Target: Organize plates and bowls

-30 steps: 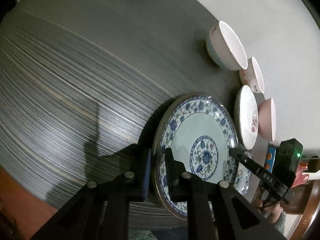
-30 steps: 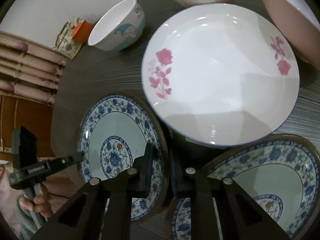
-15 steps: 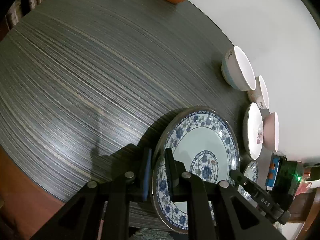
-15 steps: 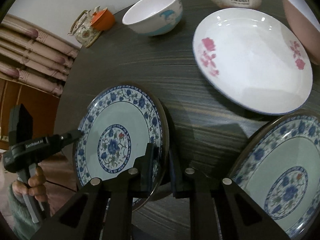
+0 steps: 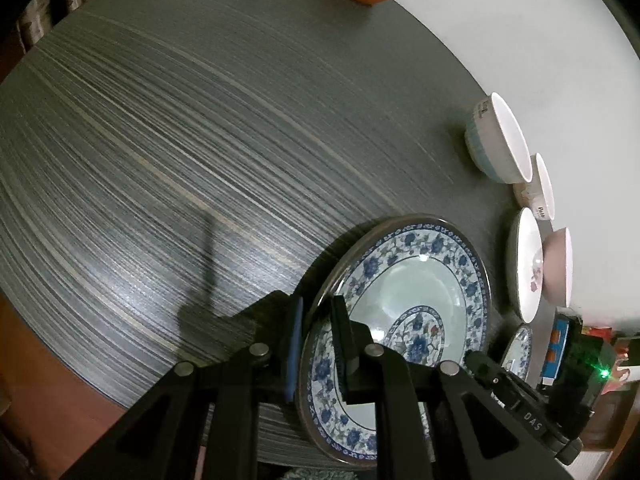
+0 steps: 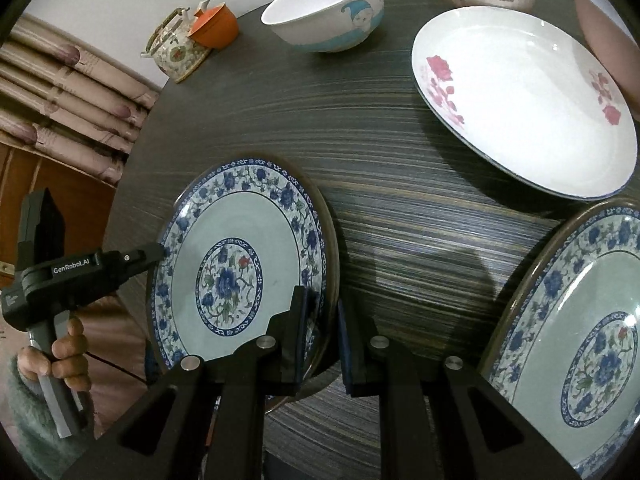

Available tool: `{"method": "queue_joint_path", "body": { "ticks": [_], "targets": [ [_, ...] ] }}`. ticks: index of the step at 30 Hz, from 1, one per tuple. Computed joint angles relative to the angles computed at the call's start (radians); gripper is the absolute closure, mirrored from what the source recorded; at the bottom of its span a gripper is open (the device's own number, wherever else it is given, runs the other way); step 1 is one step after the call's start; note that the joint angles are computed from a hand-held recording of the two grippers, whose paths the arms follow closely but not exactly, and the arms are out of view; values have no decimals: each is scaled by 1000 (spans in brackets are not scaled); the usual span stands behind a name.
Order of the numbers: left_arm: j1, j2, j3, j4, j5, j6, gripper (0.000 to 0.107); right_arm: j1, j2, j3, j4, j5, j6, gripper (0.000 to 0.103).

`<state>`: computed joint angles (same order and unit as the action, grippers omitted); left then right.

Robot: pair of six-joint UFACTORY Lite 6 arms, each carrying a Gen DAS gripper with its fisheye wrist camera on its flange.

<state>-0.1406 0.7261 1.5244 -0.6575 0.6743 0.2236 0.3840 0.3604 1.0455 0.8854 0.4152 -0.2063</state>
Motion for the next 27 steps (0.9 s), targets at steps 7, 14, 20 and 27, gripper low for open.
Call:
{"method": "queue_joint_path", "body": {
  "ticks": [7, 14, 20, 27],
  "targets": [
    [6, -35, -59, -45, -59, 47, 92, 9, 14, 6, -12, 5, 10, 87],
    [6, -104, -136, -45, -160, 84, 88, 8, -9, -22, 6, 1, -13, 87],
    [32, -180, -232, -240, -249, 302, 88, 3, -27, -50, 44, -2, -36, 85],
    [-8, -284, -288, -9, -330, 91, 88, -7, -66, -96, 88, -7, -68, 85]
  ]
}}
